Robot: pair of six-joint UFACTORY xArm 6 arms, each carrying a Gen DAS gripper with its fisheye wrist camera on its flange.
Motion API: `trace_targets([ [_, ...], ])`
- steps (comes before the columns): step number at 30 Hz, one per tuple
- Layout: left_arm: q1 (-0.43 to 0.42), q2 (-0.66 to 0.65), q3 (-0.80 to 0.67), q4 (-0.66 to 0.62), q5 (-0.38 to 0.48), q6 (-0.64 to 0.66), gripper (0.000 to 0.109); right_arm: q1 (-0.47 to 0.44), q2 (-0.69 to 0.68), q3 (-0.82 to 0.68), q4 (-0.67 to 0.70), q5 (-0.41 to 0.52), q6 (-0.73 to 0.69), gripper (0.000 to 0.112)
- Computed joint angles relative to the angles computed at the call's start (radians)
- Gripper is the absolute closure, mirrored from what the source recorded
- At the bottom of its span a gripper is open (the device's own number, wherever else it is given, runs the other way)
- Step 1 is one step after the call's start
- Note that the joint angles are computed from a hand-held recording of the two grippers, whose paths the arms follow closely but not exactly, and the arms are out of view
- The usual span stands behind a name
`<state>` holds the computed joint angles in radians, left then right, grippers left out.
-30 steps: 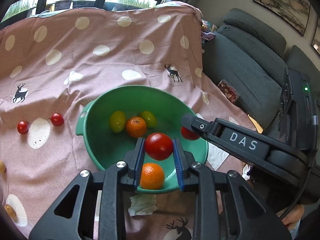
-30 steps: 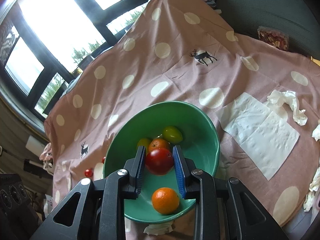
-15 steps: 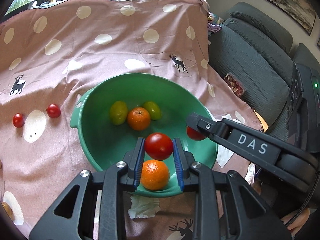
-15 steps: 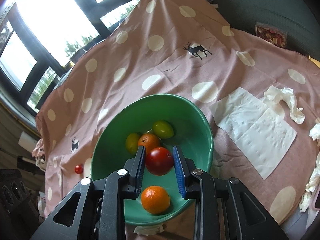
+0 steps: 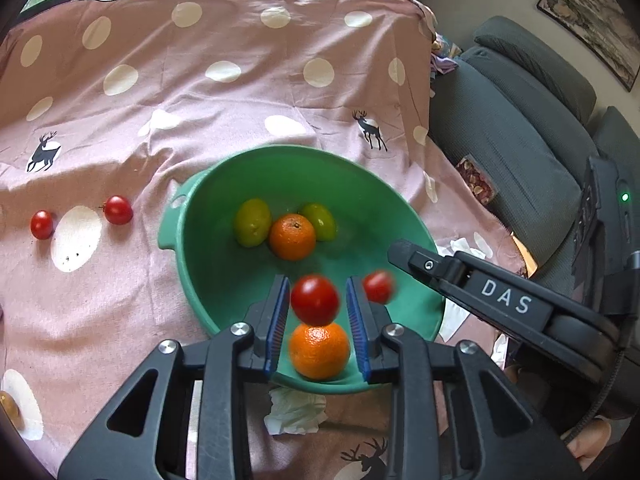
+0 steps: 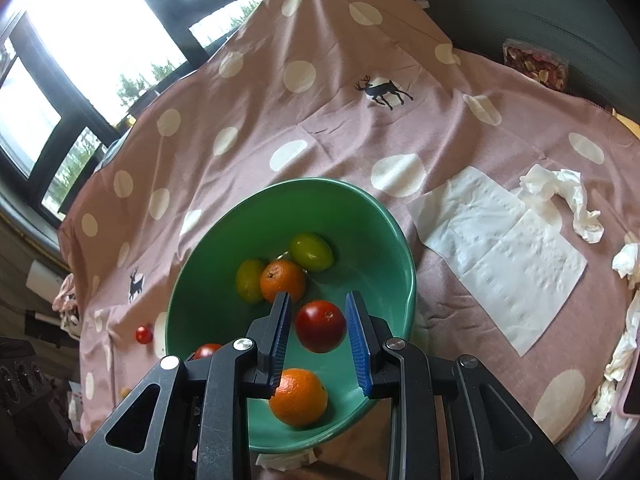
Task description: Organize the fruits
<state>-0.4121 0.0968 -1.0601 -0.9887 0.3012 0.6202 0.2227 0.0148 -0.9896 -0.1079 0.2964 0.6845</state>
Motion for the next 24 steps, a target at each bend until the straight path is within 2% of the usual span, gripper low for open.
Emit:
trace_targets([
  [3, 0.013, -0.027, 0.016, -0.042, 0.002, 0.031, 0.070, 0.003, -0.006, 0.004, -0.025, -0.013, 0.020, 0.079],
  [9, 0.054, -0.113, 0.083, -0.011, -0.015, -0.012, 0.056, 0.013, -0.008, 0.004, -0.063, -0.051, 0.036, 0.075],
  [11, 0.075, -0.146, 0.112, 0.009, -0.032, -0.032, 0.053, 0.017, -0.010, 0.005, -0.075, -0.063, 0.040, 0.068],
  [13, 0.096, -0.181, 0.148, 0.051, -0.064, -0.073, 0.047, 0.023, -0.011, 0.008, -0.077, -0.082, 0.038, 0.066],
  [16, 0.140, -0.221, 0.188, 0.113, -0.085, -0.133, 0.044, 0.030, -0.011, 0.007, -0.086, -0.095, 0.040, 0.066],
  [21, 0.225, -0.225, 0.188, 0.085, -0.079, -0.114, 0.043, 0.048, -0.009, 0.004, -0.113, -0.126, 0.053, 0.064],
  [24, 0.279, -0.185, 0.142, 0.144, -0.067, -0.195, 0.043, 0.070, 0.000, 0.000, -0.026, -0.153, -0.033, 0.061],
])
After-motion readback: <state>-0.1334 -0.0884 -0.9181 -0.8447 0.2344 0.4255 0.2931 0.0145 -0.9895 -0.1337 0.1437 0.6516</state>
